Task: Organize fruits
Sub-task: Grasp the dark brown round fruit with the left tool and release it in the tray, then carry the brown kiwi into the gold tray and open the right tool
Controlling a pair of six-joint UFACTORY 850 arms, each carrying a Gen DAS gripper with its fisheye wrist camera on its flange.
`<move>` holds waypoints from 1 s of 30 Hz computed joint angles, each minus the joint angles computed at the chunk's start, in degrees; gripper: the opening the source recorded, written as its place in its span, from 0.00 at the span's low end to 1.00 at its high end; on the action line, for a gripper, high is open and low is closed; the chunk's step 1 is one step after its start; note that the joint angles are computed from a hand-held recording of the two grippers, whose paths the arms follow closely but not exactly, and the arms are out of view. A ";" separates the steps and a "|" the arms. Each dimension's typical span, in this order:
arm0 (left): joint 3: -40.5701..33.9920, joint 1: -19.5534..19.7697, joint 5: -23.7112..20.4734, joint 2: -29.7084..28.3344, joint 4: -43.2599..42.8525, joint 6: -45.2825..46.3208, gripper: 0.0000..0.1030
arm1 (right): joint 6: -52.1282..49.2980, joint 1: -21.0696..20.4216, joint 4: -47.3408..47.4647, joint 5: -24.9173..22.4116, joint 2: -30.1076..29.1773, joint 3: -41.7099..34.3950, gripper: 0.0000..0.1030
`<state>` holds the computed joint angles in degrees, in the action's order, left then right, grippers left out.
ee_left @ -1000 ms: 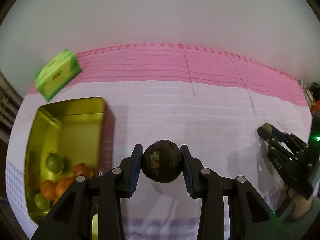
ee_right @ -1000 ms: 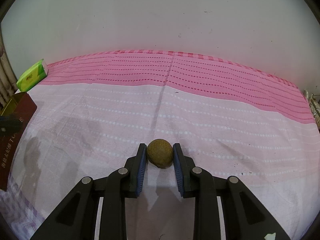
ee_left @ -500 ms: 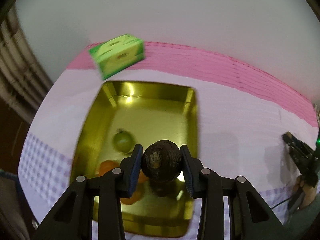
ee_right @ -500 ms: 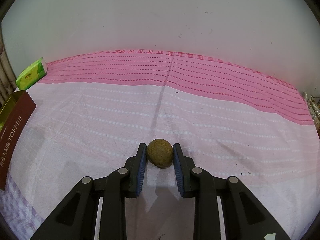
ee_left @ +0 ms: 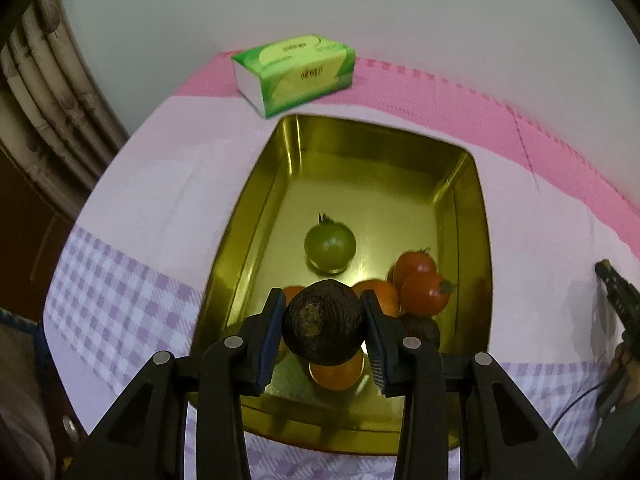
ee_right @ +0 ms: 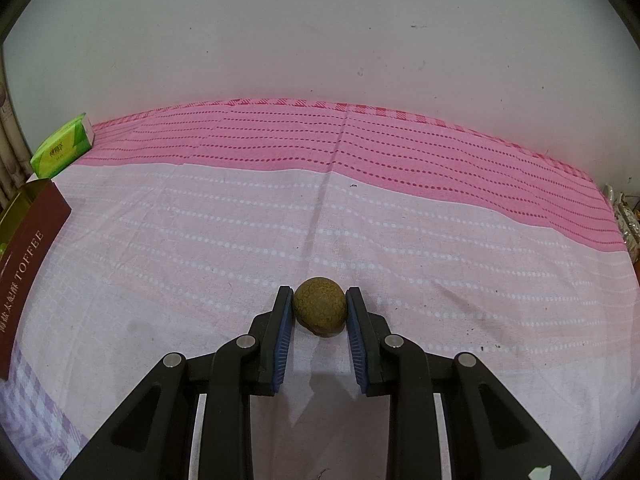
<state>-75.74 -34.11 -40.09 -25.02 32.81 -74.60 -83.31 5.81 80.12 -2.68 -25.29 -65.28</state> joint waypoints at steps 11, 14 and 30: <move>0.02 -0.21 -0.74 -0.98 -1.35 1.94 0.38 | -0.18 0.10 0.11 0.32 -0.01 0.03 0.24; -0.06 -0.17 -1.07 -0.99 -1.65 2.45 0.39 | -0.13 0.16 0.10 0.40 -0.04 0.01 0.24; 2.27 -1.40 -1.31 2.97 2.69 -1.20 0.55 | 0.25 0.66 -0.76 1.80 -0.01 0.08 0.23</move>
